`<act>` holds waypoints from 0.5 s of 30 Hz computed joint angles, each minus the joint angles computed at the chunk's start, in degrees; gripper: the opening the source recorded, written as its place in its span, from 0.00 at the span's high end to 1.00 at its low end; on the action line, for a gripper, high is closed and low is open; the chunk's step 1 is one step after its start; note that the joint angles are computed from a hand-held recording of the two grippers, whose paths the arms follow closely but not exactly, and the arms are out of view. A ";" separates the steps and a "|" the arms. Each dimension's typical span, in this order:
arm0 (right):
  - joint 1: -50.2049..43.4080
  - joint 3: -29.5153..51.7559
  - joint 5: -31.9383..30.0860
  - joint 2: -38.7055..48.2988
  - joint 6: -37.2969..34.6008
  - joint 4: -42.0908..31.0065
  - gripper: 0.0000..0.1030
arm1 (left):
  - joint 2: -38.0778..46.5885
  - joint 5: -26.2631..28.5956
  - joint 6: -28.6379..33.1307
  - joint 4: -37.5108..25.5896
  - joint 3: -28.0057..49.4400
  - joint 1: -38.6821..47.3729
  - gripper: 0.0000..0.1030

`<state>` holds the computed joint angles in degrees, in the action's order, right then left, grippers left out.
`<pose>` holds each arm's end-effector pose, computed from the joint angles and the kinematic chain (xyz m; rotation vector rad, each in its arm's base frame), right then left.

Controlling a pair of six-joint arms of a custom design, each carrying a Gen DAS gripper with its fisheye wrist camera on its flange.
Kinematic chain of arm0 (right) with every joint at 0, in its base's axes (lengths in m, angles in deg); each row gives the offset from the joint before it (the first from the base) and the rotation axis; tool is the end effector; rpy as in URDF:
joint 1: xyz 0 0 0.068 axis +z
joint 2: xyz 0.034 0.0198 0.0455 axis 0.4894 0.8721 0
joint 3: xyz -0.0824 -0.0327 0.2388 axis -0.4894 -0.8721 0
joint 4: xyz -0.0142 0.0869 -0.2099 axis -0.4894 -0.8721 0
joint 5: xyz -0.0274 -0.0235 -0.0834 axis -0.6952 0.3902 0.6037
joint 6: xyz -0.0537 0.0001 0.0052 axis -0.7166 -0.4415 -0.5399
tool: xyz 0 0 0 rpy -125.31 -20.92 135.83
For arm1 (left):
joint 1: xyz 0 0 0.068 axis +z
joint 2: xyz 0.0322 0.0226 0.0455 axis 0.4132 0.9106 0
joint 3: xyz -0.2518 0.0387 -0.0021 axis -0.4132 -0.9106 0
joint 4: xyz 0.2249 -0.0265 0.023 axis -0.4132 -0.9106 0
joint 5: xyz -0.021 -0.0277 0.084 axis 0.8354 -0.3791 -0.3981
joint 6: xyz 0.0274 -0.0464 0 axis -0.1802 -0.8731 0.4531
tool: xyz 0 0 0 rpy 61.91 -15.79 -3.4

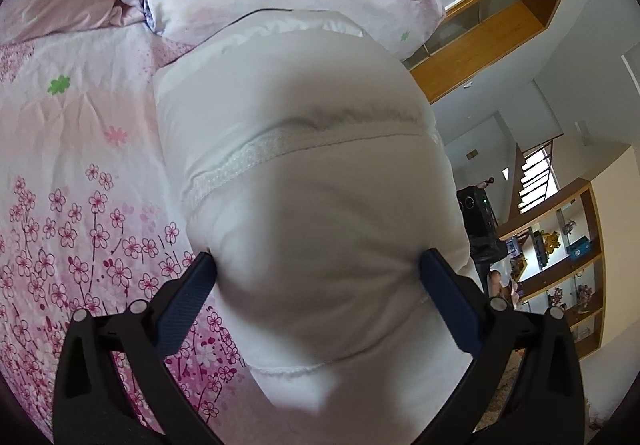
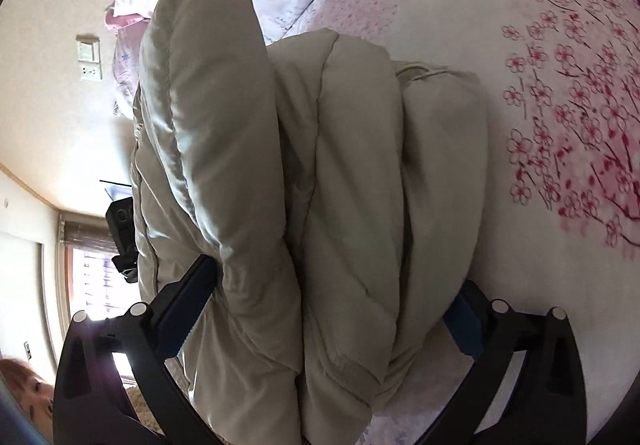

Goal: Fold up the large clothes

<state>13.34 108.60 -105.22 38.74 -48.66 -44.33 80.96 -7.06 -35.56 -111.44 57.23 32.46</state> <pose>0.2826 -0.0494 0.1199 -0.1248 2.5784 1.4189 0.2227 0.0027 0.2010 0.2436 2.4166 -1.1349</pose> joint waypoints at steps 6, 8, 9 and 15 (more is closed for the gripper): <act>2.41 -3.84 -3.72 -1.88 2.59 6.19 0.18 | -0.32 2.38 -1.75 3.54 -3.58 1.43 0.02; 2.35 -5.22 -6.73 -1.69 1.58 6.99 0.30 | -1.86 2.96 -3.60 5.84 -5.44 1.74 0.08; 2.41 -6.92 -7.11 -2.92 2.44 9.15 0.36 | -3.10 3.15 -4.03 6.51 -6.26 1.92 0.14; 0.75 -15.58 -11.90 -8.47 6.26 18.16 0.57 | -5.65 3.87 -2.37 4.48 -5.85 2.82 0.31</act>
<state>14.09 93.02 -117.12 30.27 -42.40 -26.17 75.31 -3.19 -37.93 -106.96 51.38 35.28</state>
